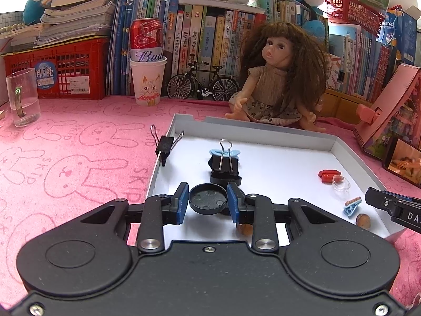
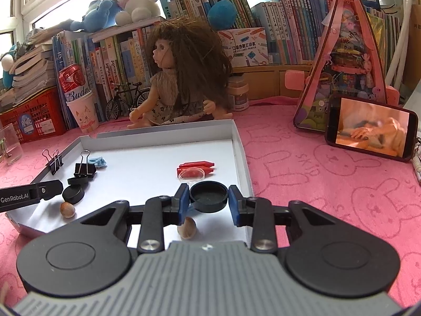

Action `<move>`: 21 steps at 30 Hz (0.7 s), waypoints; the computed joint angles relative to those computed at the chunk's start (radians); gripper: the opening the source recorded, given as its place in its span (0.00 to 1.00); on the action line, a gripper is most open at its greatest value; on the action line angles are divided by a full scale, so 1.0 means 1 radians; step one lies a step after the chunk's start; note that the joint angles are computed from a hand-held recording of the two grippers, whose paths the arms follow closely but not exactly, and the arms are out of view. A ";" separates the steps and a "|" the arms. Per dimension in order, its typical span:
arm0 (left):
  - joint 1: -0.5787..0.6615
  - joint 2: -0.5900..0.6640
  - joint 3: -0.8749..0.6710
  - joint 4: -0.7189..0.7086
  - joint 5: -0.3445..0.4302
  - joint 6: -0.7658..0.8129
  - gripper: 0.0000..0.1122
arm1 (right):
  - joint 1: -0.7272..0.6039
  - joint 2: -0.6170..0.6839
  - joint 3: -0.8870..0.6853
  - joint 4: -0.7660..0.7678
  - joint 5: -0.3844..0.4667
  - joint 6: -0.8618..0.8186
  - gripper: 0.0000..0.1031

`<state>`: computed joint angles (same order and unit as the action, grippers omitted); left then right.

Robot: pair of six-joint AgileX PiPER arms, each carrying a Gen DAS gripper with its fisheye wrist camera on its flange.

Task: Organize rigid objects
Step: 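Lower the black lid into the tray and open left while right releases its lid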

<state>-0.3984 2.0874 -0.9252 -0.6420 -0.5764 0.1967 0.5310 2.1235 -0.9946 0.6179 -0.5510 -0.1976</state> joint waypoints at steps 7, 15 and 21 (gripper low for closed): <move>0.032 0.026 -0.081 -0.053 0.081 0.048 0.27 | -0.019 0.049 -0.124 0.122 0.091 -0.170 0.36; 0.027 0.058 -0.147 -0.177 0.110 0.185 0.27 | -0.017 0.094 -0.259 0.418 0.161 -0.529 0.36; 0.021 0.070 -0.167 -0.182 0.117 0.199 0.27 | -0.052 0.097 -0.258 0.239 0.241 -0.334 0.36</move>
